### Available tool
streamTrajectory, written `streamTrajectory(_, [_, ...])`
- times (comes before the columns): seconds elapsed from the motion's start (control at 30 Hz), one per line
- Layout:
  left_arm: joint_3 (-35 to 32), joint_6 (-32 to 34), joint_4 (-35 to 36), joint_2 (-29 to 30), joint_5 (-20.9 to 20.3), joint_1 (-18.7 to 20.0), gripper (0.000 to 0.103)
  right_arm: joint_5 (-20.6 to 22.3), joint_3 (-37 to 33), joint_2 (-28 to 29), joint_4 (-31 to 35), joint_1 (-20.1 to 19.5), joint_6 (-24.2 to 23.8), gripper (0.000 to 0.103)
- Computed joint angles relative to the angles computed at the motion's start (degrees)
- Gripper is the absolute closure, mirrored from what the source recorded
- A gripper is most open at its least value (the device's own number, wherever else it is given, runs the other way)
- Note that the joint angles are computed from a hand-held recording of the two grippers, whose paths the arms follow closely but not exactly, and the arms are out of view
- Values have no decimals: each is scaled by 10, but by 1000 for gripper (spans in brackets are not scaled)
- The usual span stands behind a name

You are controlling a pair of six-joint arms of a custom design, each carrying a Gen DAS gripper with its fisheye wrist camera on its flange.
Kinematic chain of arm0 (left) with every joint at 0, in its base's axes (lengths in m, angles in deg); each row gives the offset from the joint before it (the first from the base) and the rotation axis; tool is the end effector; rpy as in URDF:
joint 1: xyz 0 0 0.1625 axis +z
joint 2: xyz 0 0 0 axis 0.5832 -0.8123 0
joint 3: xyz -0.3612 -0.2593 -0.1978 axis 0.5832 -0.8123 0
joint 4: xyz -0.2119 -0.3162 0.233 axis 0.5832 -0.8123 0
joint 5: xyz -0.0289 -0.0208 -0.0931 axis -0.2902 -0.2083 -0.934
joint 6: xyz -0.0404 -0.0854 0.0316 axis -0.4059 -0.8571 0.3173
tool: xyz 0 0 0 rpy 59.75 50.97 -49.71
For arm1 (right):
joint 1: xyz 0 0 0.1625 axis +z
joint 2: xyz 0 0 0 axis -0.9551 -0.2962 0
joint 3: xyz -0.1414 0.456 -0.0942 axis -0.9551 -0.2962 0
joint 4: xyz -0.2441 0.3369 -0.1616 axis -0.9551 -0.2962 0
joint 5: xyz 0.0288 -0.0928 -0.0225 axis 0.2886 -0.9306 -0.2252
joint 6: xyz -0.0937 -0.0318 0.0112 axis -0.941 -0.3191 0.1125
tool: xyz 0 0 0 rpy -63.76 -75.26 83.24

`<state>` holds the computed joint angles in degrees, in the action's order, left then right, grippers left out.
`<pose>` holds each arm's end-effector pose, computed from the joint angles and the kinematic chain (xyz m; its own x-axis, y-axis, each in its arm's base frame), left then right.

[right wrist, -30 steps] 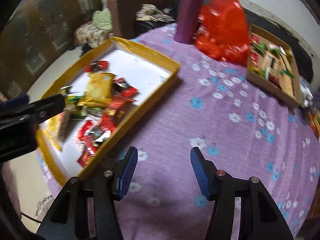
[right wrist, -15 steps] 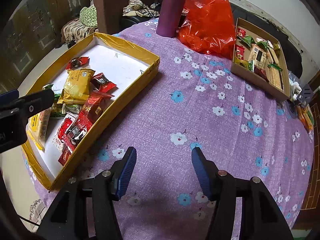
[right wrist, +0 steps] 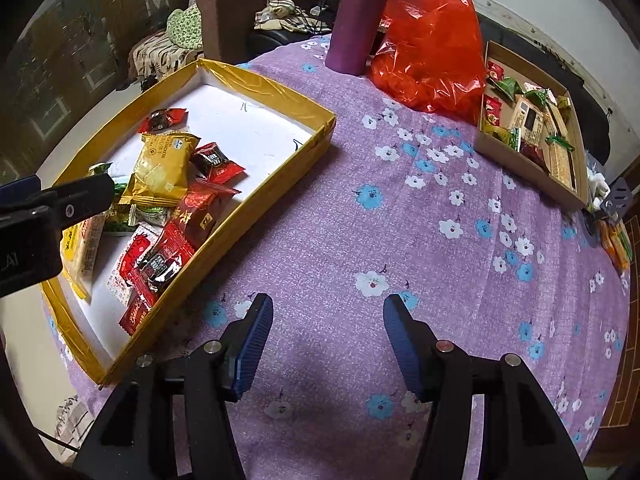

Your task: Organize snacks

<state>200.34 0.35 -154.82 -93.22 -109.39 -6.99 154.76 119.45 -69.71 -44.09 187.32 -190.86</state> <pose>-0.2161 -0.3480 0.1043 -0.6673 0.2253 -0.7099 0.4891 0.8514 -0.1895 0.1661 -0.2463 0.1075 -0.6166 0.1254 0.7773 -0.2564 0.9015 -0.3488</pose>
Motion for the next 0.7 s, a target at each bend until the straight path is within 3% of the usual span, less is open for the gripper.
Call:
streamTrajectory(0.5, [6, -3, 5, -11, 5, 8, 0, 5, -12, 27, 11, 11, 10, 44])
streamTrajectory(0.7, [2, -22, 46, -18, 22, 10, 0, -2, -22, 42, 16, 21, 7, 44])
